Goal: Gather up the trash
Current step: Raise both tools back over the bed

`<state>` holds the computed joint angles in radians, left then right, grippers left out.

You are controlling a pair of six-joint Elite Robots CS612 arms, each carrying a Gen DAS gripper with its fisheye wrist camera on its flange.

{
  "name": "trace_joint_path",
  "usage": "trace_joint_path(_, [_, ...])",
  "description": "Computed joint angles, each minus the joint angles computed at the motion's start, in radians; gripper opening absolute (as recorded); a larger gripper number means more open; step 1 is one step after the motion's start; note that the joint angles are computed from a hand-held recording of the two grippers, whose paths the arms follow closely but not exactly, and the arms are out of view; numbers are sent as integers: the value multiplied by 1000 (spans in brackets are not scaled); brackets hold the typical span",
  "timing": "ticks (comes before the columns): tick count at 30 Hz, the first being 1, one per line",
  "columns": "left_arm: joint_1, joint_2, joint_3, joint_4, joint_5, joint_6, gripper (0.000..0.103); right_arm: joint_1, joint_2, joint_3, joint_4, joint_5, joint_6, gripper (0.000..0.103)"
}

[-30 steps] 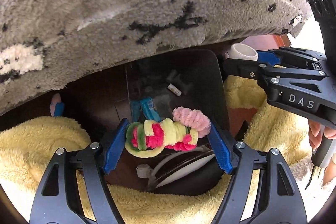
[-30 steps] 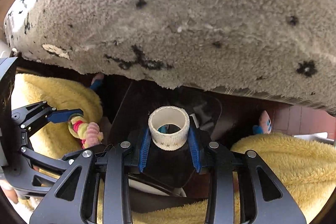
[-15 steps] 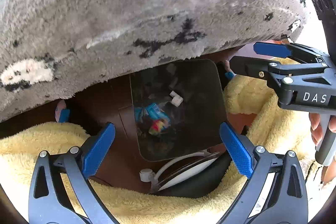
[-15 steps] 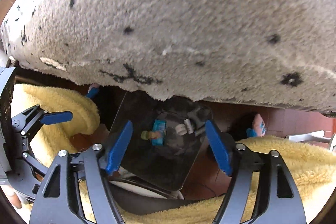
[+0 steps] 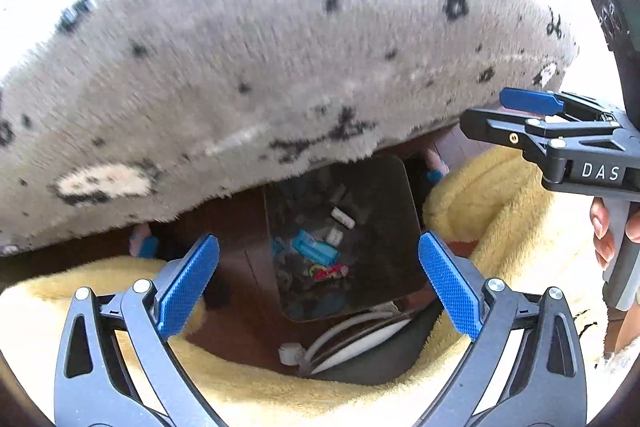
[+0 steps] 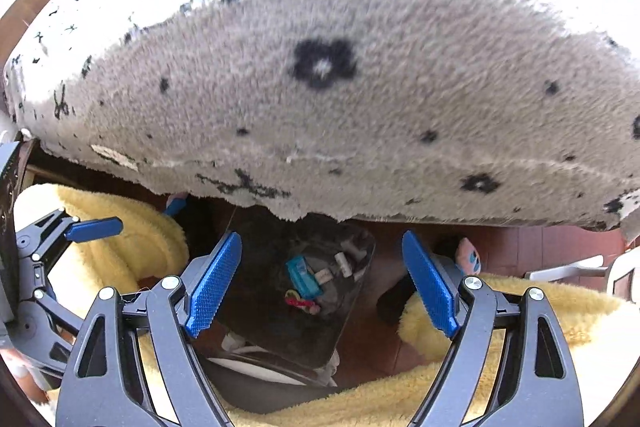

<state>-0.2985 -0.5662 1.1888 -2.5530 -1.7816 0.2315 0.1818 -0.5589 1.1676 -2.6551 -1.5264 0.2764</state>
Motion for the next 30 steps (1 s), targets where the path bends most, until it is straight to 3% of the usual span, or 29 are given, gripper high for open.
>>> trace_joint_path(9, [3,-42,35,-164,41,-17,95,-1,-27,23,-112,-53,-38,84])
trace_joint_path(15, [16,-31,-14,-217,62,-46,95,-3,-19,-6,-175,-102,-60,86])
trace_joint_path(22, [26,18,-134,-210,118,-51,95,-12,-2,-77,-166,-137,-76,86])
trace_joint_path(30, [38,136,-391,-121,165,-68,95,-42,75,-256,-55,-153,-62,86])
